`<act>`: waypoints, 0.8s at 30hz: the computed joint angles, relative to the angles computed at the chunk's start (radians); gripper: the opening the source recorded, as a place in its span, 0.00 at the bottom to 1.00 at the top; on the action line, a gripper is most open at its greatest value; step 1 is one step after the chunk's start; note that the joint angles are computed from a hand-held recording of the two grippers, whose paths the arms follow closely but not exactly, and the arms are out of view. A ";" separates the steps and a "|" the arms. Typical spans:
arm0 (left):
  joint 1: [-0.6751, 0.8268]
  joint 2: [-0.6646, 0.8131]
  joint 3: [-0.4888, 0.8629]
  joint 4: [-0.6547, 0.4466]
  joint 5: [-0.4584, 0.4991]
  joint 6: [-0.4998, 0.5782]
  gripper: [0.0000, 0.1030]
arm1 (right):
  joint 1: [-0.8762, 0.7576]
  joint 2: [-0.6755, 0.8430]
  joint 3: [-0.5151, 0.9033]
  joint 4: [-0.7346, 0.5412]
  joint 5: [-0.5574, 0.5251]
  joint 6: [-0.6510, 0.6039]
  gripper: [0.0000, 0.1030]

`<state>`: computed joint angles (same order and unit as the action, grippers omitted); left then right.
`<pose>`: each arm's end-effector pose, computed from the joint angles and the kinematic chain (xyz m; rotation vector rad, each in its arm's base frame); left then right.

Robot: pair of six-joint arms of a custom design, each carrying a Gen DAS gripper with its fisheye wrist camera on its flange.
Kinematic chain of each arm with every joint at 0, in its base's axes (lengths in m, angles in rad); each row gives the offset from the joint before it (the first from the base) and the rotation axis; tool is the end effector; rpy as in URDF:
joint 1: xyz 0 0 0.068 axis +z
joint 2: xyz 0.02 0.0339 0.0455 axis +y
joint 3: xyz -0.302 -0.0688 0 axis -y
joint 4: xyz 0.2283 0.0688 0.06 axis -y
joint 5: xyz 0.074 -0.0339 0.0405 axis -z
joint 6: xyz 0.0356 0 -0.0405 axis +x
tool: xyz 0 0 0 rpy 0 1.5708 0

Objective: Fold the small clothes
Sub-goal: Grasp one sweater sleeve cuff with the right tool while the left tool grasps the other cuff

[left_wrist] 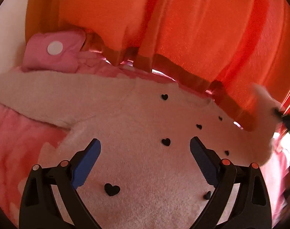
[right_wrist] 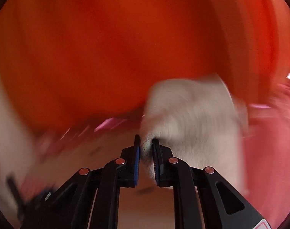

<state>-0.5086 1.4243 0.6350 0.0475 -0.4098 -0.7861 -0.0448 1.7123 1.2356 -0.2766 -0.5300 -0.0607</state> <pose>0.2322 -0.1132 0.2204 -0.5125 2.1894 -0.2230 0.3698 0.0014 0.2894 -0.2817 2.2426 0.5571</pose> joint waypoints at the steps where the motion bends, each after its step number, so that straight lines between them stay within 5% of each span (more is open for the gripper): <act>1: 0.019 -0.004 -0.010 0.013 0.034 -0.004 0.91 | 0.076 0.018 -0.023 0.008 0.050 -0.006 0.22; 4: 0.077 -0.001 -0.031 0.049 0.132 -0.007 0.93 | 0.172 0.058 -0.097 0.065 0.176 0.040 0.24; 7: 0.137 -0.002 -0.049 0.095 0.214 -0.020 0.95 | 0.092 0.042 -0.083 -0.016 0.126 0.078 0.29; 9: 0.189 0.012 -0.054 0.134 0.282 -0.038 0.95 | -0.011 -0.009 -0.097 -0.050 0.069 0.134 0.40; 11: 0.236 0.044 -0.062 0.192 0.345 -0.062 0.95 | -0.144 -0.067 -0.163 -0.033 0.013 0.189 0.62; 17: 0.312 0.171 -0.032 0.234 0.424 -0.092 0.94 | -0.303 0.032 -0.174 -0.072 -0.014 0.259 0.62; 20: 0.334 0.197 -0.039 0.254 0.446 -0.114 0.86 | -0.316 0.089 -0.151 -0.083 -0.044 0.279 0.62; 24: 0.365 0.206 -0.054 0.324 0.510 -0.104 0.60 | -0.313 0.123 -0.135 -0.073 -0.110 0.325 0.62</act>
